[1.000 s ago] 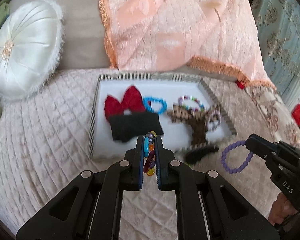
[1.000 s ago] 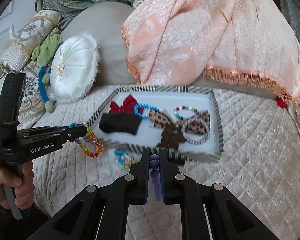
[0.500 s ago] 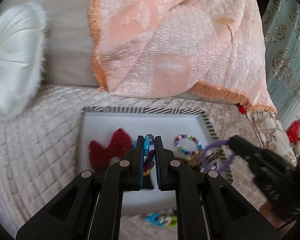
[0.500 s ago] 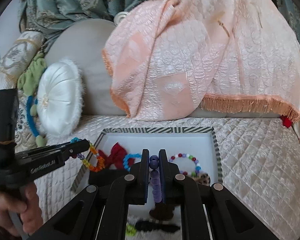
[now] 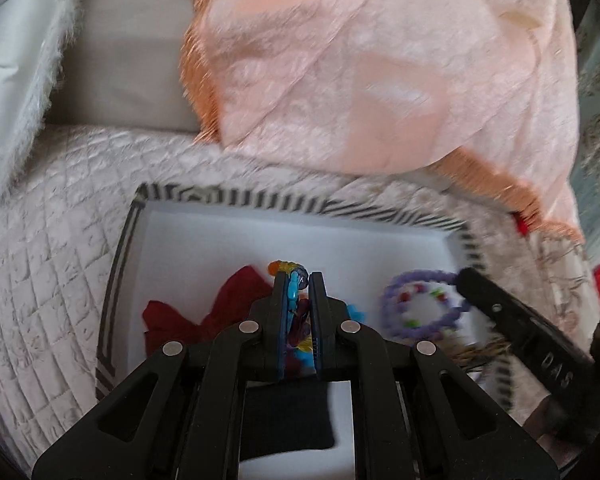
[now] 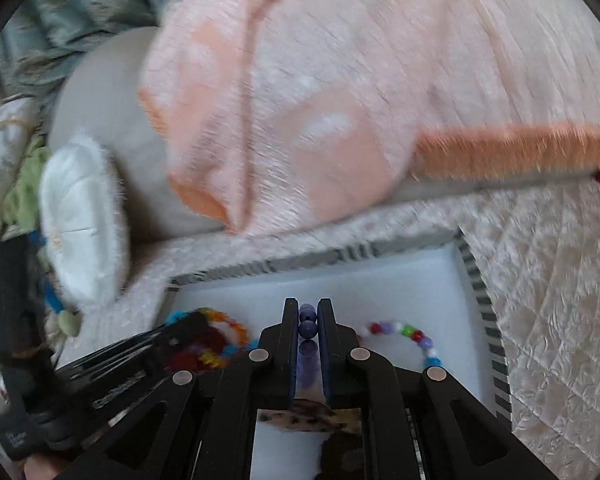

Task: Organize jewelry
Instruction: 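Lower orange bracelet into tray with left tool while right tool releases purple bracelet inside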

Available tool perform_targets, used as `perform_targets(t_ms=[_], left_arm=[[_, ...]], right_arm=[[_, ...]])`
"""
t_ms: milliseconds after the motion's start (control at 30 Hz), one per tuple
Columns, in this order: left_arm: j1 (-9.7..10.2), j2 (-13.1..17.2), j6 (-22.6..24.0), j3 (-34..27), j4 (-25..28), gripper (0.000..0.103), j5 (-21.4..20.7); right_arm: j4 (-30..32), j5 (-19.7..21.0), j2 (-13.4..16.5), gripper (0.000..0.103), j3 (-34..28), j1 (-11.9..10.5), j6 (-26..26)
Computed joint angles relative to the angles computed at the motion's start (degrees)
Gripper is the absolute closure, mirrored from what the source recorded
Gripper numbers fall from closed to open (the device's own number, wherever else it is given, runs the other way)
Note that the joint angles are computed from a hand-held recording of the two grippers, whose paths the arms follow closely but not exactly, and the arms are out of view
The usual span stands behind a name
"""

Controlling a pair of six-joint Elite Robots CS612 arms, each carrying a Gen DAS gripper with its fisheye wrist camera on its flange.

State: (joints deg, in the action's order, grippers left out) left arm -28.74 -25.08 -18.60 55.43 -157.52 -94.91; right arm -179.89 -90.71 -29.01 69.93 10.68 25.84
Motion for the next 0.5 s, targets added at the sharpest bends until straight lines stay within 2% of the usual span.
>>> perform_targets(t_ms=[200, 333, 500], left_arm=[[0.06, 0.4, -0.3, -0.4, 2.7, 0.095, 2.1], [-0.09, -0.2, 0.3, 0.6, 2.7, 0.090, 3.7], [-0.10, -1.0, -0.1, 1.6, 2.4, 0.072, 4.8]], right_arm=[[4.4, -1.9, -0.2, 0.094, 0.6, -0.6, 3.6], [4.2, -0.4, -0.6, 0.093, 1.5, -1.0, 4.9], [3.2, -1.0, -1.5, 0.084, 3.1, -1.0, 4.2]])
